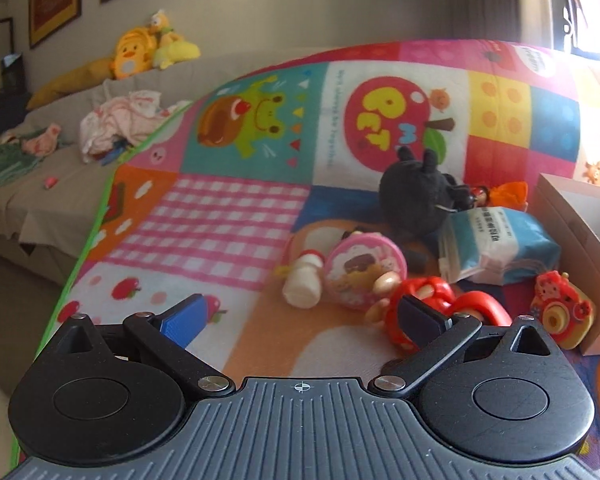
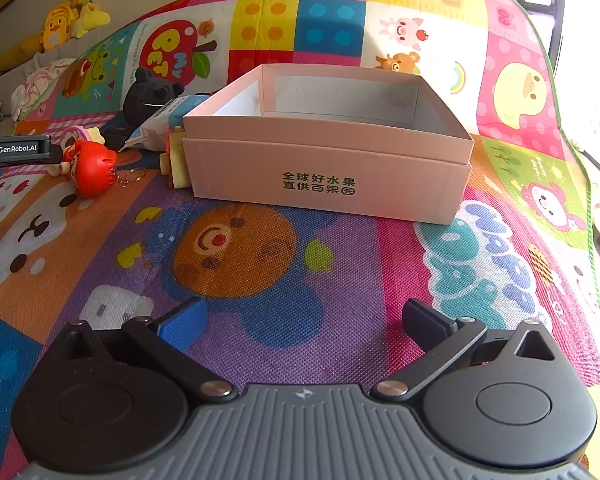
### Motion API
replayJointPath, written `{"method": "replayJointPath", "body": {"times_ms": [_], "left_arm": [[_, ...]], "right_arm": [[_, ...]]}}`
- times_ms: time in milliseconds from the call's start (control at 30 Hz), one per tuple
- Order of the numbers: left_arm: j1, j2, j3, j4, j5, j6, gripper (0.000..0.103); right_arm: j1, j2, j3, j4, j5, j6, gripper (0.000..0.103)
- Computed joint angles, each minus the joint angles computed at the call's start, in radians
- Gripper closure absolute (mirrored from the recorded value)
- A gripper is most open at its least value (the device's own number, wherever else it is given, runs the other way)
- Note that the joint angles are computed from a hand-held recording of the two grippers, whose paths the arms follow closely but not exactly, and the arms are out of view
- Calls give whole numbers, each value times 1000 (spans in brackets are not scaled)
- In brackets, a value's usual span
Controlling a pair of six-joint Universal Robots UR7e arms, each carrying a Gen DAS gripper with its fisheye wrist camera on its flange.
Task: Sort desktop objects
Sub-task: 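Move the right tool to the red daruma doll and close on it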
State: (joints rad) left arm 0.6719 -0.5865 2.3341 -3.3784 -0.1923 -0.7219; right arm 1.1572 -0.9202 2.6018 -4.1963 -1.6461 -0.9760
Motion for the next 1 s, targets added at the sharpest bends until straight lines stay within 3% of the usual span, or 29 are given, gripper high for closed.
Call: {"method": "replayJointPath", "body": {"times_ms": [100,167,400,500,600,767,900,933,1000], "left_arm": [[17,-92,61,124,-125,-142,0],[17,-104,93,131,-178,-167,0],[-10,-112,151,72,-185,-153,0],[-4,-137,167,78,-185,-169,0],[-9,-175,188,144,-157,-211,0],[-22,-239,230,299,-96,-327,0],[-19,-256,256,242,-105,-331,0],[-17,-257,257,228,-106,-326,0],[-15,-252,255,207,-109,-313,0]], "right_arm": [[9,-4,-5,12,-10,-4,0],[22,-12,-9,38,-10,-30,0],[169,34,-38,74,74,-225,0],[256,130,-104,56,65,-302,26],[323,203,-188,108,18,-318,41],[364,285,-291,186,-12,-379,41],[385,309,-322,211,-50,-384,45],[389,303,-320,218,-55,-371,50],[393,252,-300,282,-70,-307,50]]}}
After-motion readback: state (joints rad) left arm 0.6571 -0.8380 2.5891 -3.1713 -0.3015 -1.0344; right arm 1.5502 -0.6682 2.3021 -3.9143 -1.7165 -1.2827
